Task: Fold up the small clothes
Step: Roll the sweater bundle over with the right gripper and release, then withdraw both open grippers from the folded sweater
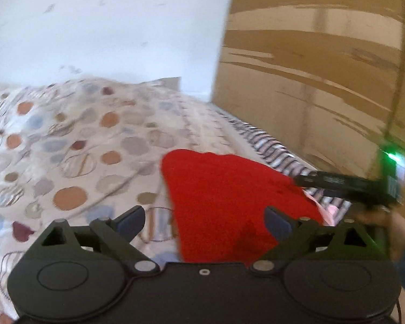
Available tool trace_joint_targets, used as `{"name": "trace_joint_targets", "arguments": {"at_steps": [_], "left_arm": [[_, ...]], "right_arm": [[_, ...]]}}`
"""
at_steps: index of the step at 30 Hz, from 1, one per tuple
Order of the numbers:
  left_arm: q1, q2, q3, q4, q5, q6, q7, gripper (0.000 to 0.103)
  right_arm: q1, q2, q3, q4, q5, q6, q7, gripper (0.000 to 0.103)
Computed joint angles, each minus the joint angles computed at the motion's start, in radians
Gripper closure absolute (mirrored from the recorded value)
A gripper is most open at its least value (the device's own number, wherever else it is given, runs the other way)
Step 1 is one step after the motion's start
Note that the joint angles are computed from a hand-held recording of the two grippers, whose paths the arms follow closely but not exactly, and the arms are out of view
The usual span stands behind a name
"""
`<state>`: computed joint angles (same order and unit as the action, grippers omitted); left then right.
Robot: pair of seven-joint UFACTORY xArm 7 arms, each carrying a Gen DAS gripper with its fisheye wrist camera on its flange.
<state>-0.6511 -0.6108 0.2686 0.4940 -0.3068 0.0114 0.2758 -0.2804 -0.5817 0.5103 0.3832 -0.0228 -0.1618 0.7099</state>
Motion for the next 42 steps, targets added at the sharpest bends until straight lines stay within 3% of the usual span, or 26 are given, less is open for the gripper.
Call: {"name": "trace_joint_targets", "arguments": {"at_steps": [2,6,14,18,21,23,27,31,36,39,42], "left_arm": [[0.025,0.035,-0.009,0.032,-0.017,0.024,-0.038,0.007],[-0.019,0.088,0.029,0.085,-0.068,0.027,-0.03,0.004],[0.055,0.169,-0.068,0.102,-0.102,0.096,-0.023,0.001],[0.021,0.18,-0.034,0.088,-0.184,0.111,0.002,0.001],[-0.032,0.193,0.028,0.104,-0.303,0.149,0.052,0.001],[-0.032,0.198,0.028,0.106,-0.344,0.15,0.085,0.001],[0.042,0.212,-0.064,0.096,-0.331,0.117,0.104,0.001],[0.099,0.219,-0.131,0.091,-0.294,0.096,0.07,0.001],[0.134,0.206,-0.153,0.089,-0.251,0.111,0.02,0.001],[0.151,0.19,-0.158,0.095,-0.238,0.134,-0.013,0.001],[0.127,0.159,-0.129,0.084,-0.266,0.122,-0.016,0.001]], "right_arm": [[-0.005,-0.059,0.019,-0.019,0.005,0.01,0.012,0.0],[0.034,-0.167,0.035,-0.05,-0.007,0.022,0.042,0.0],[0.126,-0.263,0.102,-0.094,-0.055,0.041,0.079,0.0],[0.082,-0.323,0.213,-0.065,-0.112,0.206,0.126,0.0],[0.055,-0.327,0.275,-0.04,-0.16,0.299,0.168,0.0],[0.044,-0.303,0.297,-0.027,-0.193,0.335,0.184,0.0],[0.06,-0.255,0.312,-0.039,-0.223,0.335,0.248,0.0],[0.113,-0.275,0.273,-0.078,-0.221,0.327,0.34,0.0],[0.201,-0.438,0.218,-0.13,-0.208,0.393,0.486,0.0],[0.198,-0.544,0.233,-0.142,-0.228,0.391,0.58,0.0],[0.181,-0.539,0.212,-0.148,-0.263,0.285,0.612,0.0]]}}
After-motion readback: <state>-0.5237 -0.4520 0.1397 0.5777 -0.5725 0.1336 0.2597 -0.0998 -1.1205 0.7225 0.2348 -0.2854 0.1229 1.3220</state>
